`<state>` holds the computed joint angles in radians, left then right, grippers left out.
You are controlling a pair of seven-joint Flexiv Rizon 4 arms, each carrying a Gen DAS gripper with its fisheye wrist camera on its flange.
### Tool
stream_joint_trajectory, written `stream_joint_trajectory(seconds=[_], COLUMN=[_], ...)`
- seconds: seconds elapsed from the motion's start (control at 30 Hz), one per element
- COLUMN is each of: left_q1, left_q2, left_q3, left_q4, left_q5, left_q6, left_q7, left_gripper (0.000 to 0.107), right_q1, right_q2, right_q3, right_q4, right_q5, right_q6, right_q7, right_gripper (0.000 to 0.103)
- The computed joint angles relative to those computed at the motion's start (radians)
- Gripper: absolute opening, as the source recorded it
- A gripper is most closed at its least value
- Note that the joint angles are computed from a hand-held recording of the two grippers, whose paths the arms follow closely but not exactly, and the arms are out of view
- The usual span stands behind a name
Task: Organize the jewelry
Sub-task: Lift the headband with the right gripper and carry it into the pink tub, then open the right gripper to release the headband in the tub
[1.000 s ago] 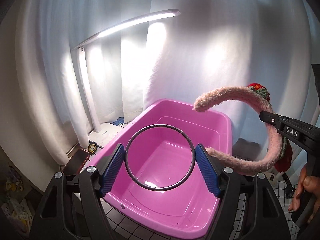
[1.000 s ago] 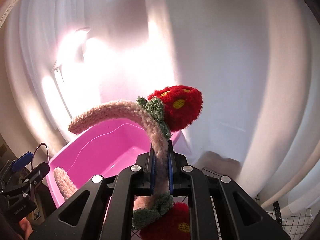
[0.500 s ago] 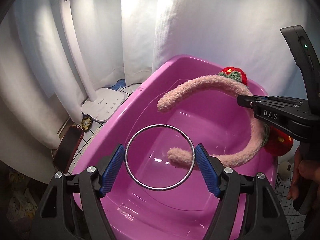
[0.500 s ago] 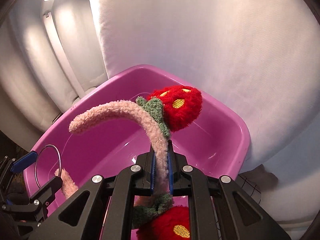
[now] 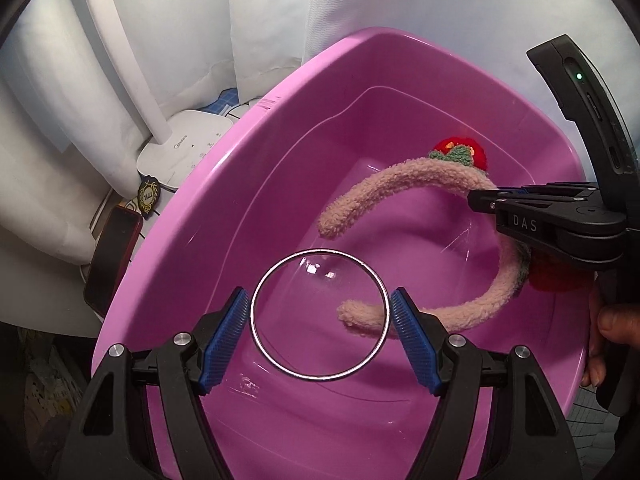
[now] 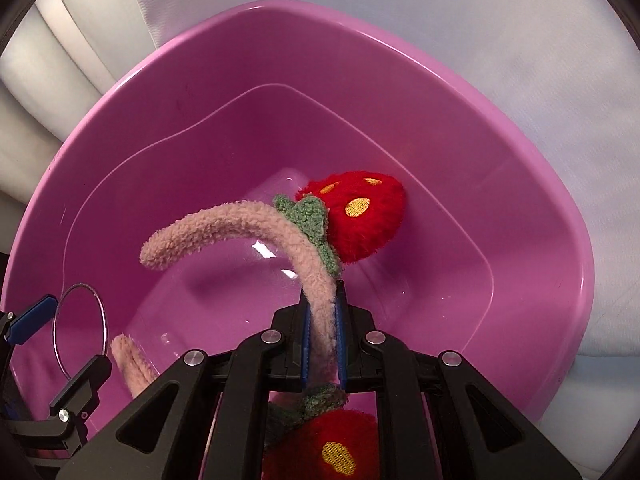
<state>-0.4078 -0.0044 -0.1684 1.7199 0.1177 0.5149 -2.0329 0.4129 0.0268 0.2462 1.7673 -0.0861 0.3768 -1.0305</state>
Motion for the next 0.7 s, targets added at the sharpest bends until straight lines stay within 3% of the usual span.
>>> stream_joint_trajectory(seconds=[0.23,0.4,0.7], left_q1=[0.001,0.003,-0.011], left_q2=[-0.026,-0.045,-0.042], left_q3=[0.000,0.006,0.002], left_q4=[-0.029,-0.051,-0.072], left_q5=[-0.032,-0.047,-0.012], left_q6=[-0.057,-0.112,-0.129], left_q7=[0.007,0.008,-0.005], left_gripper=[0.071,0.072,0.083], right_q1=[0.007,0.004,0.012], right_q2=[-0.038,-0.052,-0.046], right_q3=[-0.004,-0.008,0.000], right_q4=[-0.041,-0.055,-0.028], right_q5=[0.005,0.009,-0.008], right_q6=[-0.044,-0.026,0.004], right_q7=[-0.012,-0.009,0.013], right_gripper=[0.015,0.043,0.043])
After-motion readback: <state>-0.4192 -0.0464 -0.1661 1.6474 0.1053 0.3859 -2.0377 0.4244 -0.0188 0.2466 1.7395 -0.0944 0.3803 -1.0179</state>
